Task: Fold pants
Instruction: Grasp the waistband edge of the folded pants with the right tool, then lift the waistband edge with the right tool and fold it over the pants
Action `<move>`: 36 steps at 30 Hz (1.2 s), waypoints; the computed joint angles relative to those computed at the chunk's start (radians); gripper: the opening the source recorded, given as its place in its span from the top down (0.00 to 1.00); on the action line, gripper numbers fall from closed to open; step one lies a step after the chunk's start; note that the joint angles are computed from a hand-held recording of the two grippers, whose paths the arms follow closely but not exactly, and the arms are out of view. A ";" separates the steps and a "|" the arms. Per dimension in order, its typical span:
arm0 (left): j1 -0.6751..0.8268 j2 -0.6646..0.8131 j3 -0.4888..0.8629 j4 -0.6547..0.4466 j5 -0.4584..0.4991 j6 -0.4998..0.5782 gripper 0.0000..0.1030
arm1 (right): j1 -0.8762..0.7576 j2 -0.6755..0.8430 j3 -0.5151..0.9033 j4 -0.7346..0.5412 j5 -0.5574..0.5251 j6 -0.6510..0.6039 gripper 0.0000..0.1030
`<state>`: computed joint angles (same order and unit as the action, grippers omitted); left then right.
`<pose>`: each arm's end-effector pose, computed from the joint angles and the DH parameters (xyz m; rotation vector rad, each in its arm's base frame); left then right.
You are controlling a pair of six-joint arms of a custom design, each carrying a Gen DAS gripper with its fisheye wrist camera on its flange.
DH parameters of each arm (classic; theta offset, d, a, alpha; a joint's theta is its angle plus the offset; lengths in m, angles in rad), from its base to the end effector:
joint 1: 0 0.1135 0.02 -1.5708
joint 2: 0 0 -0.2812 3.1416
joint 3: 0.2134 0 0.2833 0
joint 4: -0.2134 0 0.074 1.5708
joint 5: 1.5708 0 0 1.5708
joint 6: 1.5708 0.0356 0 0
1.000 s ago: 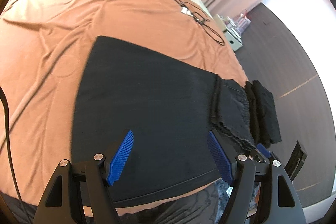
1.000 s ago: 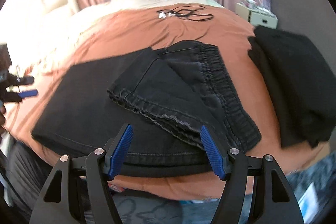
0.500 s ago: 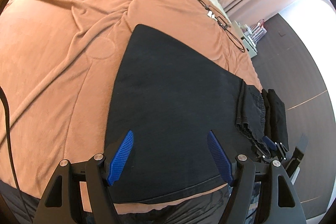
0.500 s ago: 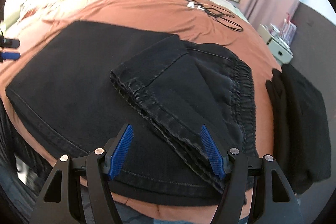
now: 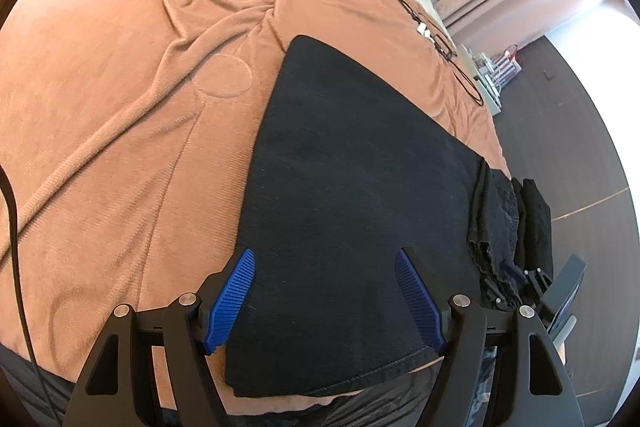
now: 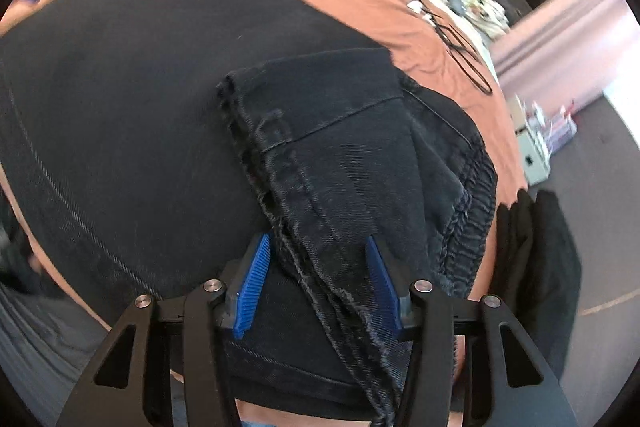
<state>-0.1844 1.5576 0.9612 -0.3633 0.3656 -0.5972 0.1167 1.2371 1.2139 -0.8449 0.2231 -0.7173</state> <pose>0.3325 -0.0750 0.2010 -0.3861 2.5868 -0.7600 0.2754 0.0244 0.3498 -0.9121 2.3106 -0.5347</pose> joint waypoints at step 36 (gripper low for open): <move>0.025 0.059 0.014 0.018 0.030 -0.002 0.27 | -0.496 0.384 0.560 -0.263 -0.627 0.356 0.95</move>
<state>-0.1596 1.6163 0.9753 -0.3458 0.3955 -0.5991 -0.3794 1.6211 1.7738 -1.1081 -0.4034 -0.3615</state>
